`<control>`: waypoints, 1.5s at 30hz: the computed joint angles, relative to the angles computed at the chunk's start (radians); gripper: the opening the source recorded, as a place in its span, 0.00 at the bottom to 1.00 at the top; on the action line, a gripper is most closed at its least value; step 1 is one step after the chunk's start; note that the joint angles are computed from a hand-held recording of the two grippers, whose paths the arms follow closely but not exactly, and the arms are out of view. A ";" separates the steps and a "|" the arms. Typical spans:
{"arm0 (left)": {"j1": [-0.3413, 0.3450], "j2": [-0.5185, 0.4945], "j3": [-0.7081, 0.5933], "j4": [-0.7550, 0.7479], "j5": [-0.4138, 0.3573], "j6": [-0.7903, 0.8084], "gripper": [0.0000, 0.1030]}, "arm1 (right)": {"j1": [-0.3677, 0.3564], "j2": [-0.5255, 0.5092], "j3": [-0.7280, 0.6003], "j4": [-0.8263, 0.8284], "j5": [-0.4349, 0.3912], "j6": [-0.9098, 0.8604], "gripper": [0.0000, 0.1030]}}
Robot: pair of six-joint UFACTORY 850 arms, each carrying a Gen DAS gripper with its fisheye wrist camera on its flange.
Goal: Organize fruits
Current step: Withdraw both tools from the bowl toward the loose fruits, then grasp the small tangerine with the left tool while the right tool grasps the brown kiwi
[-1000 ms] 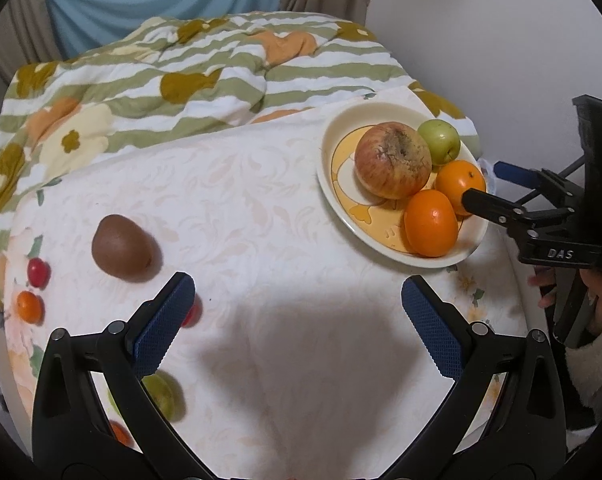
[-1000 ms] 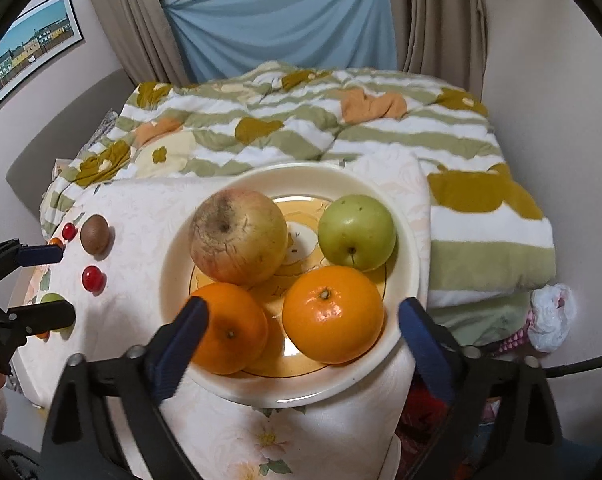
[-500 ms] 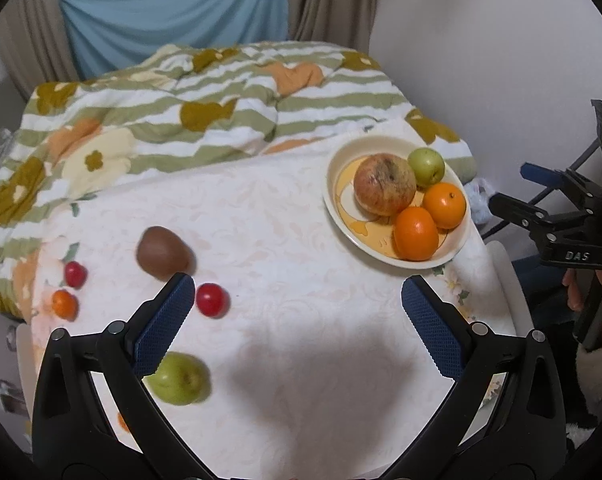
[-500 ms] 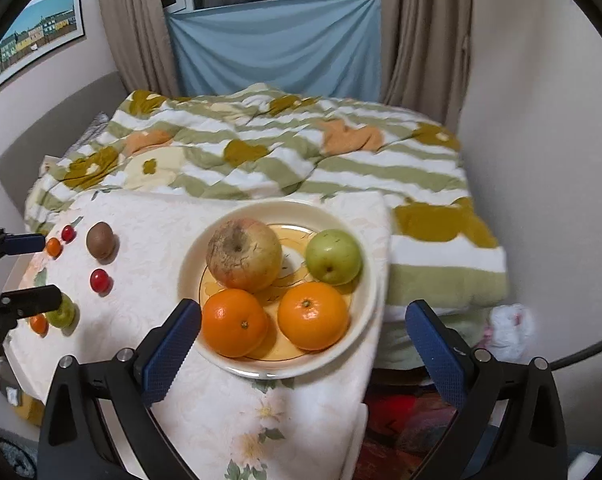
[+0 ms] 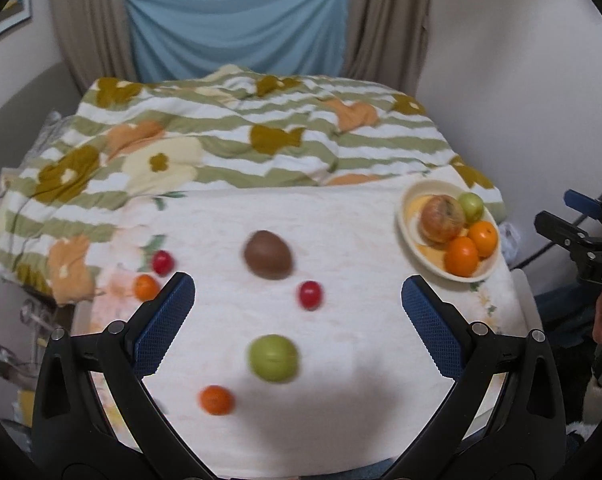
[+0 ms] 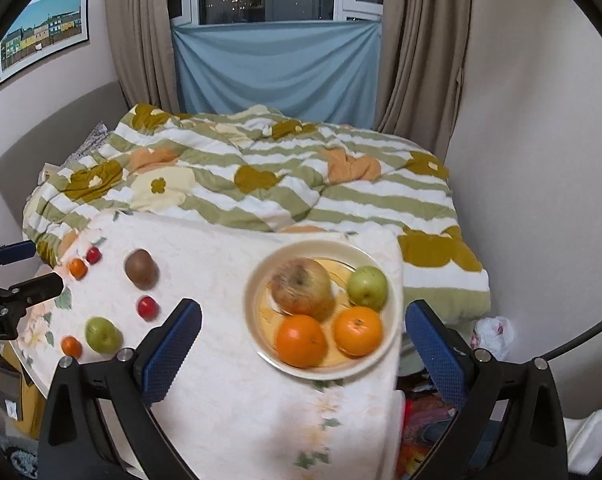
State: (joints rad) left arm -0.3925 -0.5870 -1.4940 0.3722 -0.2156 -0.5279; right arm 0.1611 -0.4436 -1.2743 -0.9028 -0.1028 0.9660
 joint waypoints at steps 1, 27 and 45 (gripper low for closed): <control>0.016 0.010 0.012 -0.021 0.006 0.029 1.00 | 0.016 -0.002 -0.007 -0.030 -0.009 0.051 0.99; 0.359 -0.141 -0.131 -1.033 -0.223 1.418 1.00 | 0.275 -0.294 -0.356 0.035 -0.211 0.293 0.99; 0.352 -0.453 -0.458 -0.909 -0.445 1.310 0.83 | 0.253 -0.610 -0.734 0.596 -0.321 -0.449 0.99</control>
